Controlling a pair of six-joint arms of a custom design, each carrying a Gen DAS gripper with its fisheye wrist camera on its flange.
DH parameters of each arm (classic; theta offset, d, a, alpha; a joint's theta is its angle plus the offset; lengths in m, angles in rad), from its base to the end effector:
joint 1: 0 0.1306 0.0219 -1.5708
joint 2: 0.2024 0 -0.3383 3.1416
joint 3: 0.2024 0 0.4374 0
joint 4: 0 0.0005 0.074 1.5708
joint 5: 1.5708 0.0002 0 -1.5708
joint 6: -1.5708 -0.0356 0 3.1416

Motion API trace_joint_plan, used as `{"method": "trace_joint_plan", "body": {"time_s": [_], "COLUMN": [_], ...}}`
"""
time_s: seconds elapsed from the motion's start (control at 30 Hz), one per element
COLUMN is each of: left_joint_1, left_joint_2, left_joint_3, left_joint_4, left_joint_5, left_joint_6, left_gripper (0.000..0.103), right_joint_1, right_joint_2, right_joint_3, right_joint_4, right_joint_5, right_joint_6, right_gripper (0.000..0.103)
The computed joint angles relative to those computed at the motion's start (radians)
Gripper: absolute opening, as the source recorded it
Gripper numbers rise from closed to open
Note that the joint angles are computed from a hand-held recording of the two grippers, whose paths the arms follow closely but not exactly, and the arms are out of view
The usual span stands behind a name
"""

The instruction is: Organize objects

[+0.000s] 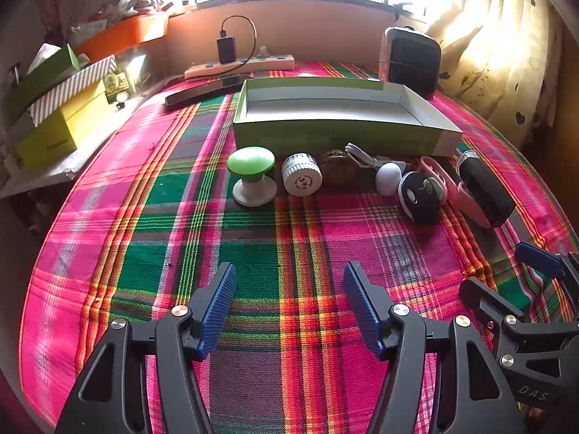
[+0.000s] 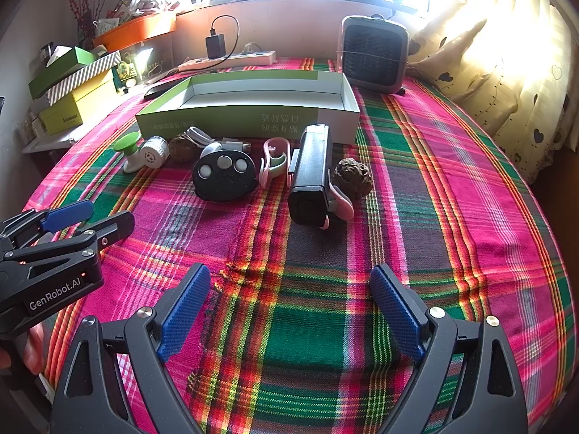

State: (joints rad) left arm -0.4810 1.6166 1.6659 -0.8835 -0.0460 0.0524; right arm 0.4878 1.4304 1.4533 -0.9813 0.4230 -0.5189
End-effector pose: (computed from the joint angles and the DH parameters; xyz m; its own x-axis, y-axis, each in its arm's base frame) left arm 0.5460 -0.2837 0.3988 -0.6786 0.2951 -0.6726 0.3998 0.9166 -0.0012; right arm 0.4851 0.2403 0.3910 -0.7363 0.1213 -0.6657 0.1684 0.9857 -0.0066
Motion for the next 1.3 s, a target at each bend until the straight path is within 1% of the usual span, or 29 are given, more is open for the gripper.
{"method": "trace_joint_plan", "body": {"time_s": [0.37, 0.63, 0.8, 0.87, 0.93, 1.03, 1.23, 1.3], "left_joint_1": [-0.002, 0.004, 0.023, 0.032, 0.044, 0.053, 0.063, 0.063], "left_joint_2": [0.009, 0.026, 0.049, 0.063, 0.078, 0.110, 0.159, 0.175], "left_joint_3": [0.013, 0.044, 0.086, 0.108, 0.134, 0.185, 0.254, 0.277], "left_joint_4": [-0.018, -0.052, -0.075, -0.084, -0.092, -0.116, -0.136, -0.149], "left_joint_5": [0.005, 0.029, 0.071, 0.086, 0.115, 0.142, 0.154, 0.153], "left_joint_6": [-0.009, -0.030, -0.015, -0.012, 0.006, 0.005, 0.001, 0.000], "left_gripper": [0.061, 0.061, 0.061, 0.061, 0.061, 0.061, 0.061, 0.061], "right_joint_1": [-0.001, -0.001, -0.009, -0.013, -0.018, -0.026, -0.048, -0.052], "right_joint_2": [-0.005, -0.021, -0.034, -0.030, -0.020, -0.008, 0.029, 0.040], "right_joint_3": [-0.005, -0.018, -0.012, 0.000, 0.015, 0.033, 0.072, 0.083], "right_joint_4": [0.006, 0.050, 0.080, 0.080, 0.075, 0.078, 0.066, 0.060], "right_joint_5": [-0.007, 0.006, 0.028, 0.037, 0.045, 0.056, 0.051, 0.043], "right_joint_6": [0.002, 0.025, 0.049, 0.055, 0.066, 0.084, 0.099, 0.099], "right_gripper": [0.090, 0.089, 0.089, 0.089, 0.089, 0.085, 0.077, 0.072]}}
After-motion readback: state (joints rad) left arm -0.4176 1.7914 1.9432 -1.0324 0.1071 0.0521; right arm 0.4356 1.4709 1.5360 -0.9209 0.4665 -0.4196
